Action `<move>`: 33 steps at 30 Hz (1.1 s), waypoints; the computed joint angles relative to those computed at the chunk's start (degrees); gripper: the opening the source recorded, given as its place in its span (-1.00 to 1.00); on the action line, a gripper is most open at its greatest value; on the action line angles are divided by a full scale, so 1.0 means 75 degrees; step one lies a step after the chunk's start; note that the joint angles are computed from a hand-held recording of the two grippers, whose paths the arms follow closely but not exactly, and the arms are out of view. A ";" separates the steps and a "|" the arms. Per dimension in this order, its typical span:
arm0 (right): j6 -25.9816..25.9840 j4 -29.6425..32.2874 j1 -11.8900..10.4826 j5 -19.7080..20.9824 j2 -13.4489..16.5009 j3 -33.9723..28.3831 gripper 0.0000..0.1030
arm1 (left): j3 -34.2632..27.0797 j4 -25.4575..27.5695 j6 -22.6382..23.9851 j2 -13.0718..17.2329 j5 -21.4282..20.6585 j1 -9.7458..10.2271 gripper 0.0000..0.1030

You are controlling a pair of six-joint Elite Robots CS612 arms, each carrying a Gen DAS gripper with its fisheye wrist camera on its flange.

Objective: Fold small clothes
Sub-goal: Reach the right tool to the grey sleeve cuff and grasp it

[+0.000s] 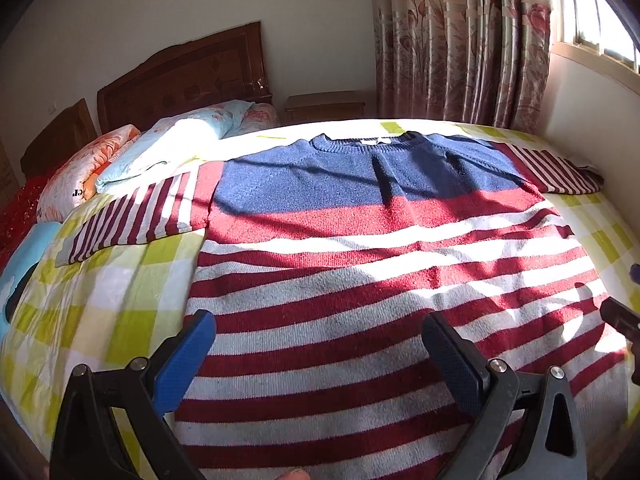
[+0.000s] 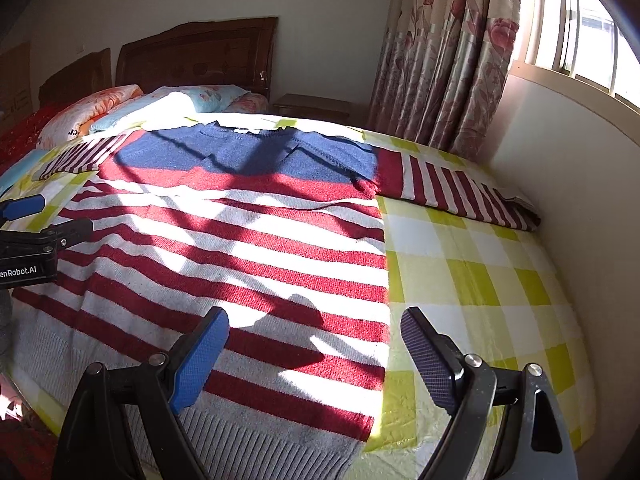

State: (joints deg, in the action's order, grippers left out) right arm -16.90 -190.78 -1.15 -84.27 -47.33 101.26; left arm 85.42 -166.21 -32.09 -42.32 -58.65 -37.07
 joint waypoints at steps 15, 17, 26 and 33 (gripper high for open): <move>0.3151 0.2368 -0.1102 -0.1730 0.1621 -0.3933 0.32 | -0.1066 0.0189 -0.0434 0.0669 -0.1598 0.0891 1.00; 0.2651 0.2405 -0.1069 -0.2228 0.1816 -0.4322 0.30 | -0.1200 0.0707 -0.0047 0.0686 -0.1400 0.0830 1.00; -0.0921 0.2398 -0.0874 -0.3752 0.2616 -0.5541 0.10 | -0.1167 0.0828 0.0140 0.0618 -0.1699 0.0889 1.00; -0.1459 0.3003 -0.0837 -0.3874 0.3085 -0.6382 -0.77 | -0.1151 0.0784 0.0173 0.0615 -0.1723 0.0891 1.00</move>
State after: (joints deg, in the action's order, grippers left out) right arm -27.84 -168.25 -7.42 -113.33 -24.19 53.40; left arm 76.79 -160.32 -30.80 -37.71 -71.57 -30.38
